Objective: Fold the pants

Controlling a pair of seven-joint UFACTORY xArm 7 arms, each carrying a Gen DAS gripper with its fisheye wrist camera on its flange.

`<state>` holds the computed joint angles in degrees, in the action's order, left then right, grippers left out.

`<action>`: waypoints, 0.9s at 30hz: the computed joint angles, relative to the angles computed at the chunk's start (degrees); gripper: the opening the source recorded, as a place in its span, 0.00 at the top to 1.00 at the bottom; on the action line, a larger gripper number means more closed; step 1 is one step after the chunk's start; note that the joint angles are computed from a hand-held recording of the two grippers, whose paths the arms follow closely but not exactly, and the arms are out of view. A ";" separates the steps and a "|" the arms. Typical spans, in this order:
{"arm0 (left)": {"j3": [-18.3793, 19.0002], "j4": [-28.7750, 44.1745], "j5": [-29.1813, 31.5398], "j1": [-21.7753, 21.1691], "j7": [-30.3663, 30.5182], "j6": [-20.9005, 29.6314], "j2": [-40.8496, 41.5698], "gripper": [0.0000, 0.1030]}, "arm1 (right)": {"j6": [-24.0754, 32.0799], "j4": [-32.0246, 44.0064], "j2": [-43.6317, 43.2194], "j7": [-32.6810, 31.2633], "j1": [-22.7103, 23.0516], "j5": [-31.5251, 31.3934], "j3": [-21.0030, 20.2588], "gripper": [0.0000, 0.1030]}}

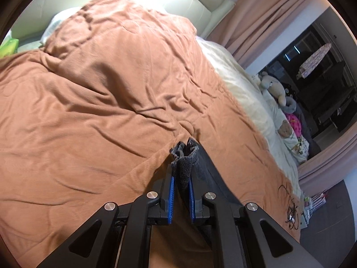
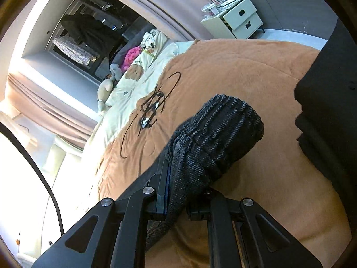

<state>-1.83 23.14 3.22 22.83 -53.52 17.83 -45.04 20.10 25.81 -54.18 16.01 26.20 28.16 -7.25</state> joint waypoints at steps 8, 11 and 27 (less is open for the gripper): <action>3.88 -6.30 -0.91 0.31 2.71 12.13 -18.90 0.89 | 7.55 -2.29 -8.97 1.32 -2.57 -1.36 0.96 0.93; 5.21 -8.39 -1.13 0.90 4.34 17.63 -26.19 0.89 | 10.90 -4.24 -13.75 2.41 -4.36 -1.73 1.22 0.92; 12.74 -14.36 -0.82 7.29 9.57 47.47 -61.92 0.89 | 26.64 -8.03 -32.74 9.39 -10.87 -4.06 3.18 0.93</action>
